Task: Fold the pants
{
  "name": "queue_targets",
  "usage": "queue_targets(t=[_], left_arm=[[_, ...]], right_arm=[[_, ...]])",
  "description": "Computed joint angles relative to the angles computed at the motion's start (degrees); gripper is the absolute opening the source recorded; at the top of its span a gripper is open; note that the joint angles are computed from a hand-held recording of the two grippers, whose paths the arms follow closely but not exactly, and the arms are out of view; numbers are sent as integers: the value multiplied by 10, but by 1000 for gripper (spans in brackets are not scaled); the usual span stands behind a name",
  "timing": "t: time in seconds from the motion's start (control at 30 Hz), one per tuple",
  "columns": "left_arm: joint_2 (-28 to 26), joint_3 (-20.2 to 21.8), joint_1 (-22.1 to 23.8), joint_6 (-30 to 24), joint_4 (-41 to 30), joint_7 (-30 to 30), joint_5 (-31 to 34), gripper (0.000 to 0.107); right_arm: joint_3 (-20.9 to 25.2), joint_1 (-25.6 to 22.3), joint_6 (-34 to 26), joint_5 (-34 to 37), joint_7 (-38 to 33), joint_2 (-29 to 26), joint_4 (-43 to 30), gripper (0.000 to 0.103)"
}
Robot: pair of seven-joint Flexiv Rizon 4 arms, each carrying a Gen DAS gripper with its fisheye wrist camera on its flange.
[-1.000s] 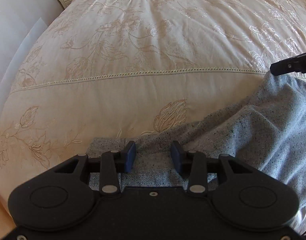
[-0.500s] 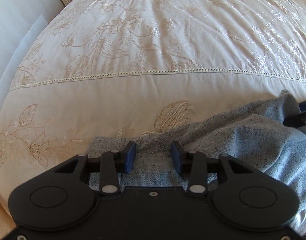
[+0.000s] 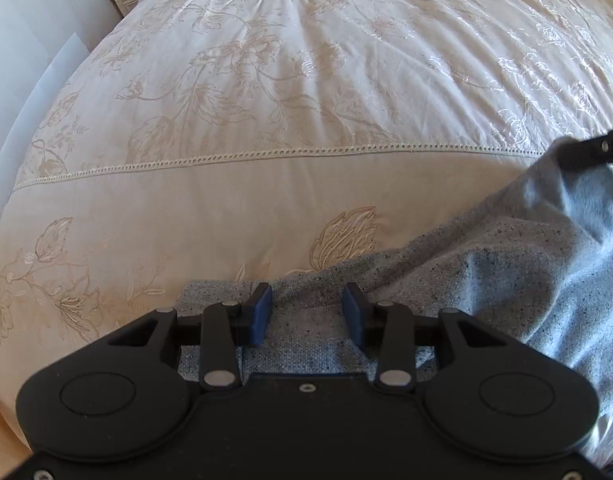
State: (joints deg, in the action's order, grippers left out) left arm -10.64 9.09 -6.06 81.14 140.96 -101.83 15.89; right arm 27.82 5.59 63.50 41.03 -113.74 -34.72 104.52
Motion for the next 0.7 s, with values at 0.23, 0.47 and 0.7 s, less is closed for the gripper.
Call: queue_targets(t=[0.23,0.47,0.7], left_arm=[[46,14,8,8,-29,-99,34,51],[-6,-6,-26,-108,-59,-54,51,56],[-1,-2,-16,-111,-16,-67,71,58]], right_arm=[[-56,58,87,-63,110,-36,-17,3],[-48,68,129,-116,181,-64,-10,3],[-62,79,124,-190,251,-92,-21,3]])
